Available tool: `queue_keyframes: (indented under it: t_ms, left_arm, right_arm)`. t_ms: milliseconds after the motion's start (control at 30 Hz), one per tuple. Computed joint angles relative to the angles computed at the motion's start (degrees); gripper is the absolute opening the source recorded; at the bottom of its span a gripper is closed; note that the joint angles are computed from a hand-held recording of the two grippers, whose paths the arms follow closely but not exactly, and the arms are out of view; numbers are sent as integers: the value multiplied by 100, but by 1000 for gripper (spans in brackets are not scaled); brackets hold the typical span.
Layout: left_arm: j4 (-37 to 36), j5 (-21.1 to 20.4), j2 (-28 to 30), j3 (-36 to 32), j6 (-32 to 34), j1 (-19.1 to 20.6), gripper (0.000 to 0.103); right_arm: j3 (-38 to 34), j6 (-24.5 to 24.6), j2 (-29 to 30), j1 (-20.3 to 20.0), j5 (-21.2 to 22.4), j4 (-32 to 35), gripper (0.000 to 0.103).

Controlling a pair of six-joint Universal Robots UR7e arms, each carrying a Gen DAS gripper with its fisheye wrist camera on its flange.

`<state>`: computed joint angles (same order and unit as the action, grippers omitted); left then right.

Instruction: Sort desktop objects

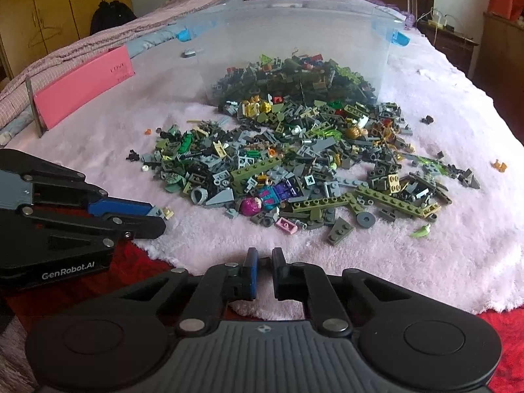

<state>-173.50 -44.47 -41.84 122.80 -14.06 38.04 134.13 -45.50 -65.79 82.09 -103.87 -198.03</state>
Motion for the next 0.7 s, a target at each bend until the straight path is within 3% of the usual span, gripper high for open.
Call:
queue_keyframes:
  t_ms: [200,367,567,700]
  left_arm:
    - [58,-8,-1,-17,-23,15,13]
    - [260,-79,-22,-20,-139,62,14]
    - [298,-116,-9,-17,-191,105,16]
    - [282,-111,6,-19,-185,103,15]
  right_arm:
    - [15,-68,-6,32,-2,-25,10]
    - [-1,-68,56,38,-144,-51,19]
    - [34,-217,61,68,-172,-59,22]
    - [36,-235,50,71,-169,0,17]
